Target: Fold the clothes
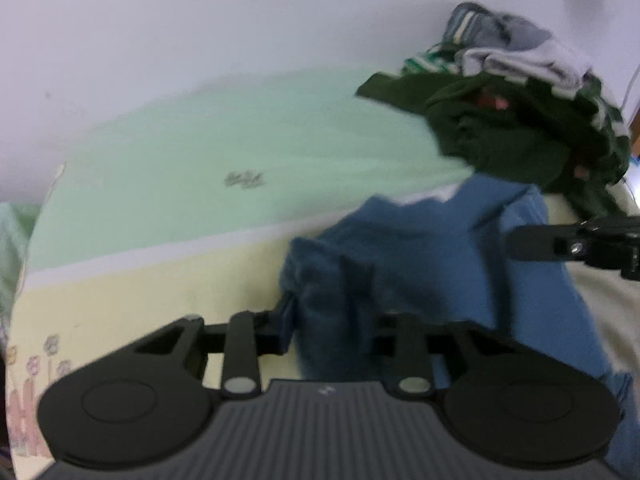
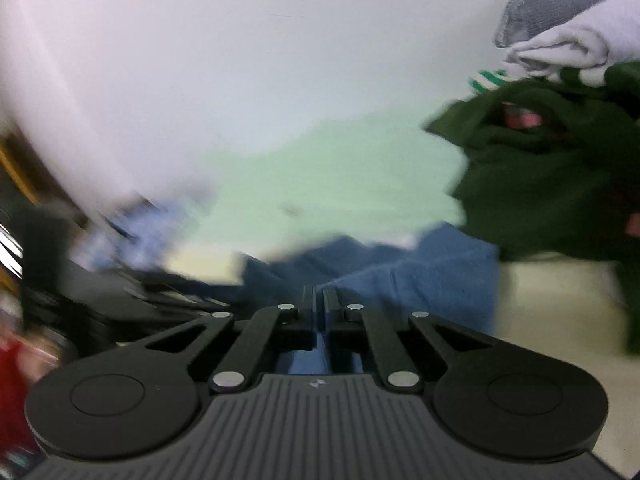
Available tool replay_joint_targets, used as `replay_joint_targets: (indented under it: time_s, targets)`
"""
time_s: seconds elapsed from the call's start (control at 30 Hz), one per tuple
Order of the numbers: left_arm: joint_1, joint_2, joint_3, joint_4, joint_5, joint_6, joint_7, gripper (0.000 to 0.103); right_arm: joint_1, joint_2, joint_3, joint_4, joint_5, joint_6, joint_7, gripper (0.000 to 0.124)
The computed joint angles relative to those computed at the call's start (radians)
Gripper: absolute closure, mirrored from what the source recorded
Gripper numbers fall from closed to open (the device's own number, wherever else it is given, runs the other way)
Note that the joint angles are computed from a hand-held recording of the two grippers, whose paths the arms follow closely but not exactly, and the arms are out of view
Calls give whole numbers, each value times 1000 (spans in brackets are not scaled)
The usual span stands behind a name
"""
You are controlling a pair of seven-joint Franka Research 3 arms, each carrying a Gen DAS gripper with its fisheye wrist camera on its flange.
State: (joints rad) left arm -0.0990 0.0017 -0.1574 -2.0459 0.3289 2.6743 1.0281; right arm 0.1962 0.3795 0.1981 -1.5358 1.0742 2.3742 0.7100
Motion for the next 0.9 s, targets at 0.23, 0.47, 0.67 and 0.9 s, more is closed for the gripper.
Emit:
replay_joint_targets:
  time_s: [0.23,0.47,0.67,0.9]
  targets:
    - [-4,24,1,15,37,36,-12,77,5,78,-8,52,-96,9,169,121]
    - [22,-51,16,-58,-88,108,72,66,-31,-33,2,-33,-2,55,66,105]
    - [9,-18,3,-28,-81,78,128,60,11,-17,-25,-12,-133,58,51,102]
    - [-6,24,-6,5,-94,76,152,60,31,14,-21,-9,-224,81,71,106]
